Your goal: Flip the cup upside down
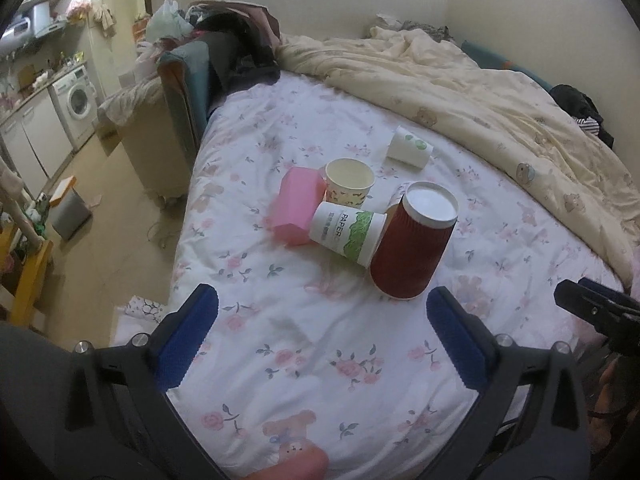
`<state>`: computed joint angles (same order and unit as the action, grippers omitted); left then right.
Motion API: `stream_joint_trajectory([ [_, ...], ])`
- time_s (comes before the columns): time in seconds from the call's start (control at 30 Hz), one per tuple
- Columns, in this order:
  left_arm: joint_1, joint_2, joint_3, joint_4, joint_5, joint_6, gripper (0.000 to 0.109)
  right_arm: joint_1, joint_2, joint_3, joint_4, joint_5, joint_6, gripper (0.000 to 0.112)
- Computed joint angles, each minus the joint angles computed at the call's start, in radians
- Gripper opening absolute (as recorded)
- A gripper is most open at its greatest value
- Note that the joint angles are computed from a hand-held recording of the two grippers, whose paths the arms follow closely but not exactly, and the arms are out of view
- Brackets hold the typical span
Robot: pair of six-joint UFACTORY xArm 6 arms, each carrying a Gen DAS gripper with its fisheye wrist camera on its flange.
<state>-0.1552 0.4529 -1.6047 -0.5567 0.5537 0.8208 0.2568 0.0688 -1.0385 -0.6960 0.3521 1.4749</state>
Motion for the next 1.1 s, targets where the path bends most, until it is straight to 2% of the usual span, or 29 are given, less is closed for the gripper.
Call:
stream_joint_trajectory([
  [0.1,-0.006,0.002,0.009,-0.004,-0.037,0.003,0.103,0.032,0.021,-0.045,-0.117,0.067,0.067,0.103],
  [0.23,-0.002,0.024,-0.025,-0.007,-0.002,-0.026,0.103,0.052,0.049,-0.096,-0.171,0.132,0.064,0.103],
  [0.57,-0.004,0.025,-0.030,-0.020,0.024,-0.020,0.103,0.048,0.071,-0.116,-0.156,0.137,0.048,0.103],
  [1.1,-0.008,0.007,-0.010,-0.048,0.018,0.019,0.103,0.051,0.075,-0.119,-0.149,0.142,0.041,0.103],
])
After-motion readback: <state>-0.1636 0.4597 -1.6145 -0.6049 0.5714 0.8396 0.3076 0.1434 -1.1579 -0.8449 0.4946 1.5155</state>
